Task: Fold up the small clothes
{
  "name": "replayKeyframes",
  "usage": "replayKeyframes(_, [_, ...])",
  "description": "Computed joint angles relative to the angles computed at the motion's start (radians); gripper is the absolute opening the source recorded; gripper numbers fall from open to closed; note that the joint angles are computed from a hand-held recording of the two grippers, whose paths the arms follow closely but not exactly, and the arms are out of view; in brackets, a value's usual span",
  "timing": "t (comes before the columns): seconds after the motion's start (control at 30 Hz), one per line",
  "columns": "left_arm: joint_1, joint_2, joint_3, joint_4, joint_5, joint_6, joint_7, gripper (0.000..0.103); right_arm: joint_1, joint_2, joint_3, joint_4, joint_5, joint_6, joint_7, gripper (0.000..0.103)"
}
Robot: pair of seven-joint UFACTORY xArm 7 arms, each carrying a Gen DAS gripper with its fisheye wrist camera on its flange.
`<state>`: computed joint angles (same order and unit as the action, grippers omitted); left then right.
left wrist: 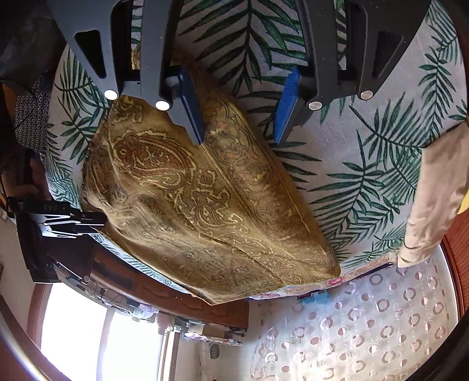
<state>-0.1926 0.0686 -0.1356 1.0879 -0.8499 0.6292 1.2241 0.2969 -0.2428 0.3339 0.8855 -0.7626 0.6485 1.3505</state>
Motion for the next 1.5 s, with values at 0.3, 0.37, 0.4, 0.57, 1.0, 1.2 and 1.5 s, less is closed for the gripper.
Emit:
replayKeyframes(0.3, [0.008, -0.015, 0.009, -0.013, -0.021, 0.039, 0.002, 0.077, 0.027, 0.01, 0.011, 0.003, 0.006, -0.014, -0.043, 0.035])
replayKeyframes(0.37, [0.01, -0.017, 0.013, -0.013, -0.028, 0.048, -0.001, 0.077, 0.026, 0.007, 0.008, -0.004, 0.003, -0.026, -0.033, 0.033])
replayKeyframes(0.4, [0.011, -0.017, 0.014, -0.013, -0.031, 0.052, 0.0, 0.077, 0.025, 0.003, 0.004, -0.011, 0.004, -0.039, -0.031, 0.033])
replayKeyframes(0.57, [0.017, -0.03, 0.022, -0.023, -0.051, 0.083, 0.014, 0.056, 0.002, 0.001, 0.013, -0.028, -0.027, -0.079, 0.012, 0.032])
replayKeyframes(1.0, [0.037, -0.045, 0.047, -0.008, -0.067, 0.247, 0.041, 0.003, -0.061, -0.084, 0.071, -0.094, -0.232, -0.171, 0.286, 0.004])
replayKeyframes(1.2, [0.056, -0.062, 0.062, 0.047, -0.213, 0.296, 0.072, 0.002, -0.11, -0.135, 0.082, -0.085, -0.272, -0.222, 0.317, 0.004])
replayKeyframes(1.5, [0.056, 0.115, 0.018, 0.351, -0.257, 0.208, -0.021, 0.002, -0.191, -0.027, 0.057, 0.095, -0.326, -0.246, 0.257, 0.004])
